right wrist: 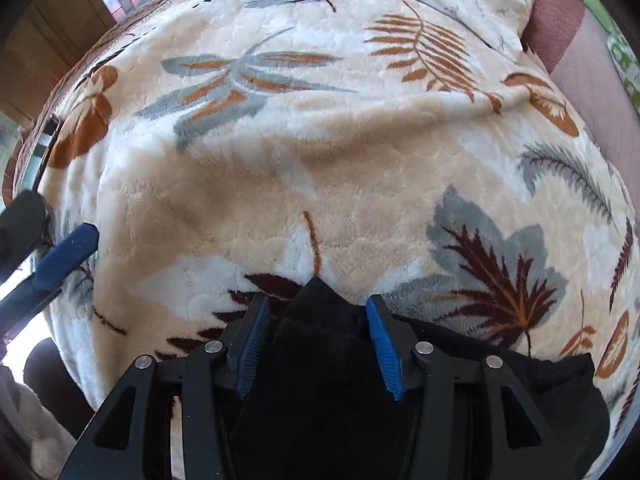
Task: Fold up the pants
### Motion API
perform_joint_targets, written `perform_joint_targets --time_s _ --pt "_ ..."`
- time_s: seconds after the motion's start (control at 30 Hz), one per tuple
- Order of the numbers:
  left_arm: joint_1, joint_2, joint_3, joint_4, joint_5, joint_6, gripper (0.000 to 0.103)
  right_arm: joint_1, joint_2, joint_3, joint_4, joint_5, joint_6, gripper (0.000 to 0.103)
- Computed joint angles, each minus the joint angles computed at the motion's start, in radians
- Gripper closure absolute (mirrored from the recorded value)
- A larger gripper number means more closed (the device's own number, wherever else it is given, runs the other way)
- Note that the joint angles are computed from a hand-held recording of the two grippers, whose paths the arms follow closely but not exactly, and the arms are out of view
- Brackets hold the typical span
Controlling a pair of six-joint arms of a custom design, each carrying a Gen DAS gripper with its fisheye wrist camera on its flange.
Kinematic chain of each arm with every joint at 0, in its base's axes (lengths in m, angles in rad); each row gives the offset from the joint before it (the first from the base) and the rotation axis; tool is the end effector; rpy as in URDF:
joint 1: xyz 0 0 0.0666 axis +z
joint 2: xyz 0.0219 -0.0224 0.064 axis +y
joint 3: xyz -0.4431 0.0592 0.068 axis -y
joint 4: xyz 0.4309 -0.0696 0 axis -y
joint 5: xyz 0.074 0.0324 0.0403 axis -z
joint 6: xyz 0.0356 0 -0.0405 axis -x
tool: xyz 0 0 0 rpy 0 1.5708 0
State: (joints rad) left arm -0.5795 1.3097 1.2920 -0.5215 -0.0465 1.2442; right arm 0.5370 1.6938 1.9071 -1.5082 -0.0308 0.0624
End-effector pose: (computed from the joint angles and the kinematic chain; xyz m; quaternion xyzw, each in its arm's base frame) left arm 0.4173 -0.2716 0.5122 -0.2946 0.8183 -0.3775 0.3179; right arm 0.5105 0.3047 0.5477 -0.2944 0.9456 0.0471 0.1301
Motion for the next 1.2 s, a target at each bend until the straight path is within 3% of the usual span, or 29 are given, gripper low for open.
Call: perform_joint_targets --time_s 0.03,0.13,0.33,0.57,0.77,0.8,0.87,1.03,1.2 --pt "-0.002 0.002 0.003 -0.002 0.000 -0.002 0.032 -0.002 -0.006 -0.005 0.005 0.007 0.006 0.069" --pt "-0.013 0.015 0.018 -0.003 0.013 -0.027 0.032 -0.045 -0.026 -0.020 0.022 -0.080 -0.010 0.076" --pt "-0.065 0.076 0.092 -0.030 0.062 -0.159 0.031 -0.125 -0.029 0.003 0.017 -0.229 -0.044 0.077" --pt "-0.117 0.150 0.167 -0.029 0.192 -0.309 0.030 -0.166 -0.019 0.049 -0.009 -0.247 -0.053 0.077" --pt "-0.153 0.210 0.223 -0.102 0.206 -0.368 0.027 -0.161 -0.023 0.052 -0.007 -0.269 -0.069 0.077" --pt "-0.155 0.217 0.225 -0.102 0.218 -0.366 0.031 -0.158 -0.026 0.050 -0.005 -0.273 -0.065 0.077" --pt "-0.159 0.217 0.213 -0.078 0.249 -0.359 0.085 -0.156 -0.032 0.046 -0.003 -0.277 -0.057 0.077" --pt "-0.191 0.221 0.244 -0.056 0.195 -0.359 0.085 -0.185 -0.081 0.011 0.040 -0.304 -0.047 0.077" --pt "-0.256 0.313 0.400 -0.116 0.170 -0.428 0.085 -0.287 -0.139 -0.036 0.075 -0.353 -0.046 0.077"
